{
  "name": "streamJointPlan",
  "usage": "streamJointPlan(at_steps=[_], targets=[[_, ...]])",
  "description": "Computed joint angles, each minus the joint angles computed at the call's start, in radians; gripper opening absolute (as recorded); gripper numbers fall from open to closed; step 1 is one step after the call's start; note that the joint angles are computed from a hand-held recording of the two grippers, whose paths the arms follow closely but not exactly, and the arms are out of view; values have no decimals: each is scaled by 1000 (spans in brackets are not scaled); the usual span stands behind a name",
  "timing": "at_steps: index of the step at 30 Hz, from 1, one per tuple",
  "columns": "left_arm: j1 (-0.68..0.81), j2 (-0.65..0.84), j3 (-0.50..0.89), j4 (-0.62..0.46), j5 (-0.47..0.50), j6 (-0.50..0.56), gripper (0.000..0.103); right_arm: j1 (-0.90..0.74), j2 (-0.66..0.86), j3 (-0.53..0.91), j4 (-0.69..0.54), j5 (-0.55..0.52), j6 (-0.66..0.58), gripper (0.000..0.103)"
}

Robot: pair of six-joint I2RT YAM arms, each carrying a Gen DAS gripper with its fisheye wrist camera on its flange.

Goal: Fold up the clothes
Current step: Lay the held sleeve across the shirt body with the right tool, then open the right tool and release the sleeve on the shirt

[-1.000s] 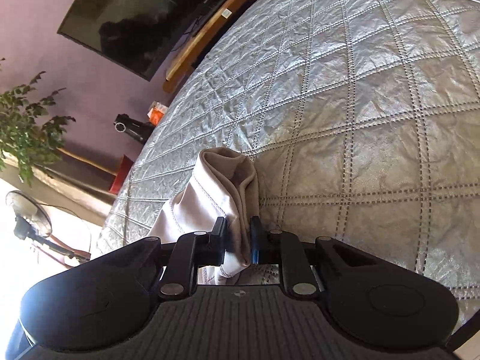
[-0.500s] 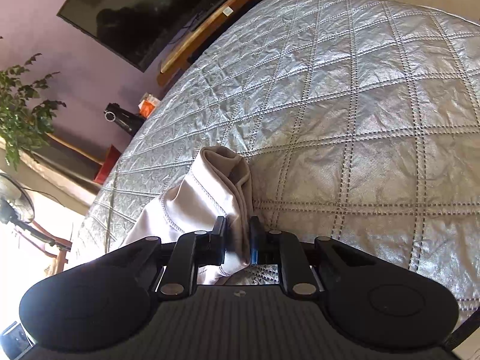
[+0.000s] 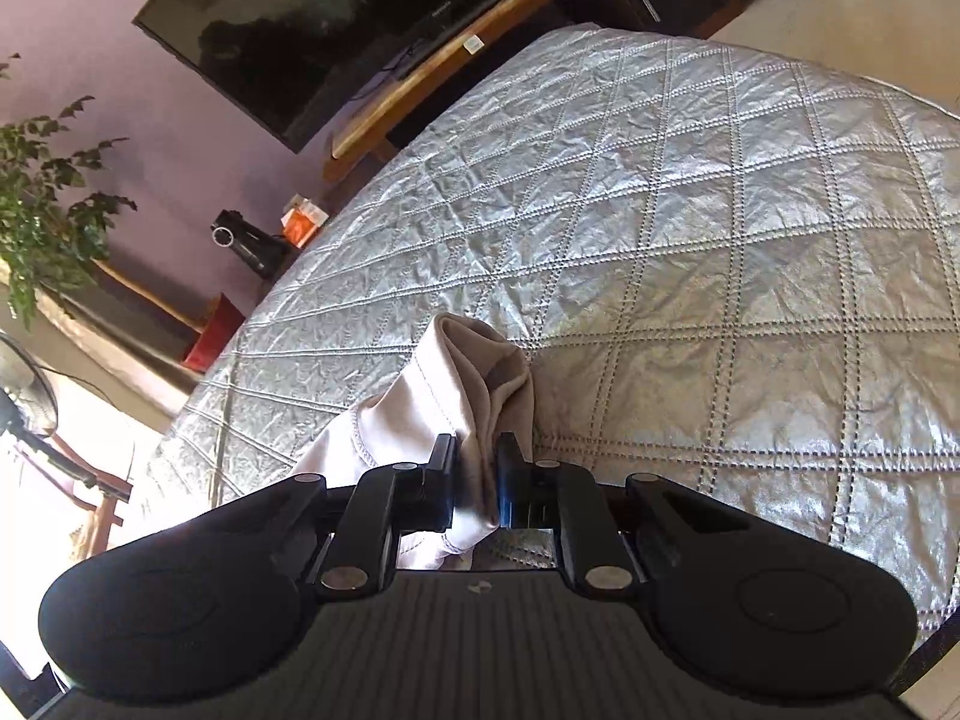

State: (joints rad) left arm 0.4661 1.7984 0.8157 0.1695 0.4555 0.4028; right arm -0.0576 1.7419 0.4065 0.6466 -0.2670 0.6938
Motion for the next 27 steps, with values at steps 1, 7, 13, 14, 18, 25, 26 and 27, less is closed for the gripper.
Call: streamJointPlan(at_steps=[1, 7, 13, 14, 18, 25, 26, 27], targets=[[-41, 6, -3, -7, -29, 46, 60, 4, -10, 3, -12, 8, -5, 16], [-68, 130, 77, -11, -123, -4, 45, 33, -54, -1, -49, 73, -55, 16], [-64, 198, 141, -11, -157, -95, 51, 94, -88, 18, -71, 145, -84, 16], [-71, 203, 141, 0, -165, -97, 51, 111, -99, 27, -85, 165, -96, 16], [-97, 216, 138, 30, -187, -95, 52, 182, -137, 69, -137, 231, -156, 16], [-92, 208, 137, 13, -169, -97, 52, 367, -157, 175, -208, 340, -297, 16], [-93, 209, 135, 15, -169, -93, 52, 405, -146, 200, -218, 358, -331, 16], [-90, 204, 130, 14, -165, -90, 52, 447, -127, 228, -233, 378, -374, 16]])
